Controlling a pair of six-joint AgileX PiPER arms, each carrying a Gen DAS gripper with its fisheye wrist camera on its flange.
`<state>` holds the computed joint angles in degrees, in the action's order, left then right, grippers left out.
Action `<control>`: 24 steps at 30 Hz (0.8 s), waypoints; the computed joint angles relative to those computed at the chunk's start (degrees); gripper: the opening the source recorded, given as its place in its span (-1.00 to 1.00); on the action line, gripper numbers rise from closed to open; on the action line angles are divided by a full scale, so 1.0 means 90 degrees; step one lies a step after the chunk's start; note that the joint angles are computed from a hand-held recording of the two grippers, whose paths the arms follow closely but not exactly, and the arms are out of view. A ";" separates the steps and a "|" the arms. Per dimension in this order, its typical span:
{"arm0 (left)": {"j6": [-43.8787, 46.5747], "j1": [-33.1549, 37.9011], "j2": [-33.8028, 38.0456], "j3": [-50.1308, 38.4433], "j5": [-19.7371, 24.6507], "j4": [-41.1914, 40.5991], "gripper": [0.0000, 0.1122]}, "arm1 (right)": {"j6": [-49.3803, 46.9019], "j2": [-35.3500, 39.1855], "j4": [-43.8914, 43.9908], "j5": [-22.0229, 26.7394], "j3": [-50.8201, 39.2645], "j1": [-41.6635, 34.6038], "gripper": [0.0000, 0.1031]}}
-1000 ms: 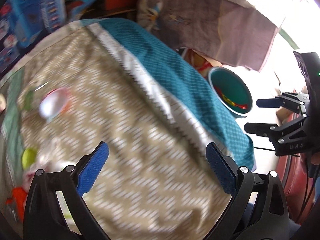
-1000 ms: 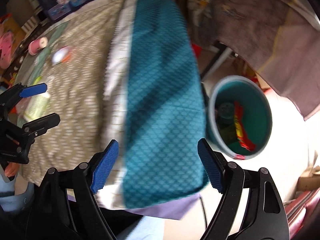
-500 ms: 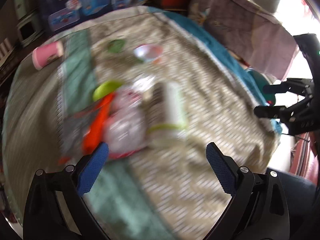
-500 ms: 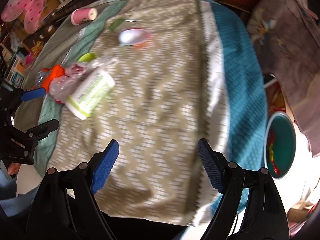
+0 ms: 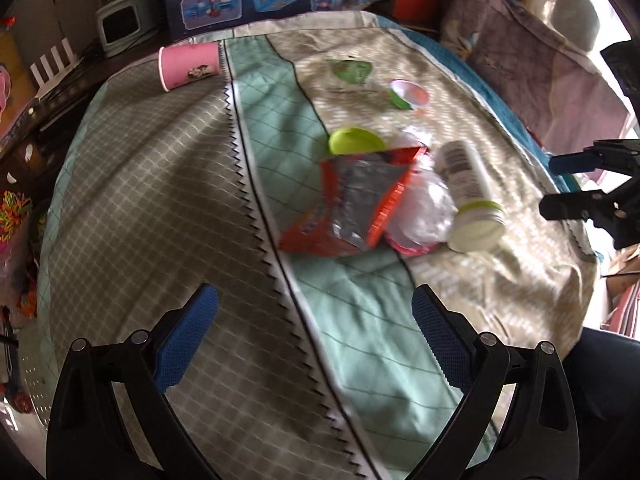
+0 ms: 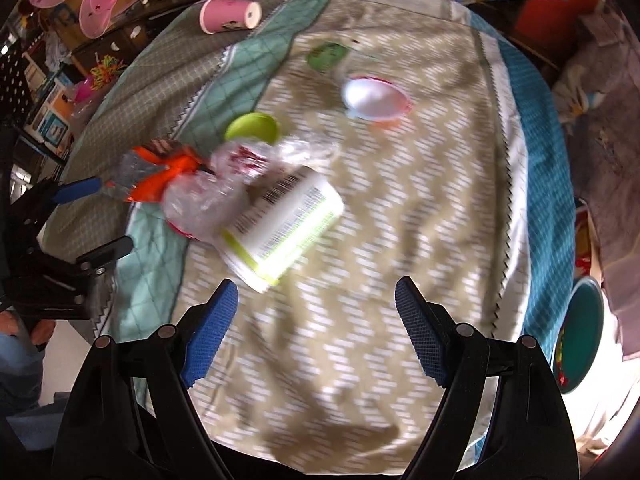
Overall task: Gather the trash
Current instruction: 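Grasp the red Oreo snack wrapper with the left gripper and lift it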
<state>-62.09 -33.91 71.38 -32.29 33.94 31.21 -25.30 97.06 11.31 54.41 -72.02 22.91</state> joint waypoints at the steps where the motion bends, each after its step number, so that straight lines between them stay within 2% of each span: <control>1: 0.0028 0.0062 0.0053 -0.0011 -0.0042 0.0049 0.74 | 0.0027 0.0019 -0.0043 0.0006 -0.0043 0.0079 0.50; 9: 0.0647 0.0631 0.0536 -0.0174 -0.0590 0.0014 0.74 | 0.0303 0.0424 -0.0039 0.0134 -0.0401 0.0187 0.50; 19: 0.1139 0.1179 0.0475 -0.0007 -0.0892 -0.0441 0.74 | 0.0429 0.1194 0.0434 0.0117 -0.0926 0.0213 0.50; 24: 0.1203 0.1146 0.0434 0.0046 -0.0870 -0.0429 0.74 | 0.0416 0.1097 0.0451 -0.0025 -0.0916 0.0288 0.50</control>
